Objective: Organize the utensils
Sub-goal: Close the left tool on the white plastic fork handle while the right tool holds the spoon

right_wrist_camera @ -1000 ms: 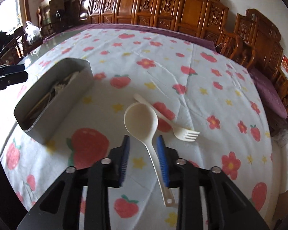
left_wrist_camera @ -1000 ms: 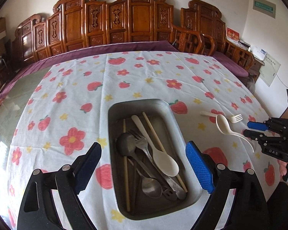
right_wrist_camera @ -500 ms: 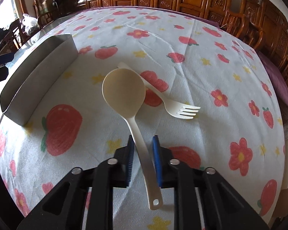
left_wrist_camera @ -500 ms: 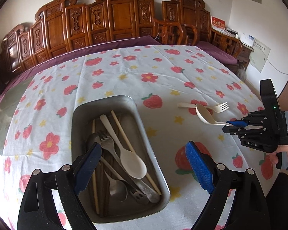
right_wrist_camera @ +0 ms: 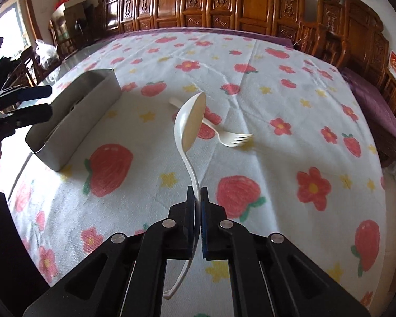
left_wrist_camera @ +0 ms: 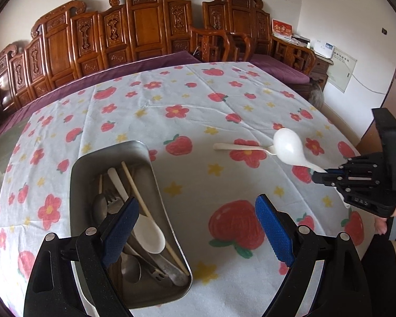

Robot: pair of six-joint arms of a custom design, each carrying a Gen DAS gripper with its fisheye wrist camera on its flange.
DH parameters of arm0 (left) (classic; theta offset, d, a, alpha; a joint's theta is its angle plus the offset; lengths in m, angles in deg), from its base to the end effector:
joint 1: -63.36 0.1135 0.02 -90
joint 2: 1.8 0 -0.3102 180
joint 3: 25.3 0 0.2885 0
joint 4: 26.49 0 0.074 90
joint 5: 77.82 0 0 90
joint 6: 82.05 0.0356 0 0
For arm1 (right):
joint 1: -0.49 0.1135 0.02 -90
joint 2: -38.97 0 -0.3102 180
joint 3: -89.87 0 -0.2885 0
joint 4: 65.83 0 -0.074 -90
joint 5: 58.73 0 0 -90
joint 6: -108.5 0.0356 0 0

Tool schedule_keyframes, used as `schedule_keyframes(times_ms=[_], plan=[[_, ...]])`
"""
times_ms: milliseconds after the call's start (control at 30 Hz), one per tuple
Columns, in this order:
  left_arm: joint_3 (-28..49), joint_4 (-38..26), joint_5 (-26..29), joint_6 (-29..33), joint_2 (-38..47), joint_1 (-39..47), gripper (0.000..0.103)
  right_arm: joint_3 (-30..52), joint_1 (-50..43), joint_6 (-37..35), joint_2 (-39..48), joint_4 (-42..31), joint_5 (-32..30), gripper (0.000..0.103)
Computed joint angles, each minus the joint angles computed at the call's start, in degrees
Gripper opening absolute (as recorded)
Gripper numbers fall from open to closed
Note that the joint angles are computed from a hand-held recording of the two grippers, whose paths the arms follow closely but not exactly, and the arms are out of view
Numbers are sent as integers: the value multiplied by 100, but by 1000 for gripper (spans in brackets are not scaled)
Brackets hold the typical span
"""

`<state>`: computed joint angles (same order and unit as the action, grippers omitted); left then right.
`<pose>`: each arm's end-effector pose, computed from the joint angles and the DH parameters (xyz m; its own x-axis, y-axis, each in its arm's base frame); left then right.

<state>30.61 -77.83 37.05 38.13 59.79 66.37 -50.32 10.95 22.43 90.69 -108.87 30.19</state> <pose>0.2178 -0.0035 0.2686 -0.6332 0.4234 -0.6479 0.5776 0.8157 -0.0313 0.1701 0.0321 0.2077 -0.8163 -0.0810 -0.5719 -0.1365 0.9891 0.0548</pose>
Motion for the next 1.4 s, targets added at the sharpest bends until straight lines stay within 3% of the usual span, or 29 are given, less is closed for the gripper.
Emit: schedule_keyframes(times_ms=[200, 433, 733, 867, 1133, 1233, 1267, 1300, 1400], plan=[[84, 105, -177, -543, 207, -709, 86, -143, -584, -313, -728, -464, -79, 5], [206, 773, -1144, -934, 843, -2064, 86, -317, -2217, -1208, -982, -634, -967, 5], [901, 1152, -1904, -415, 2260, -3104, 82, -198, -3740, -2070, -746, -747, -1807, 5], [1235, 1106, -2148, -195, 2885, -3343, 75, -203, -3833, -2127, -741, -785, -1887, 5], [1613, 1048, -2443, 111, 3494, -3538, 73, -213, -3522, -1946, -776, -767, -1804, 5], [1856, 663, -2138, 81, 3635, -3469, 59, -202, -3523, -1943, -766, -776, -1819, 5], [1977, 435, -1953, 73, 3698, -3430, 44, -197, -3546, -1956, -763, -791, -1836, 5], [2076, 229, -1801, 83, 3746, -3398, 35, -197, -3540, -1938, -766, -794, -1831, 5], [1991, 130, -1765, 162, 3643, -3429, 21, -201, -3562, -1926, -759, -796, -1841, 5]])
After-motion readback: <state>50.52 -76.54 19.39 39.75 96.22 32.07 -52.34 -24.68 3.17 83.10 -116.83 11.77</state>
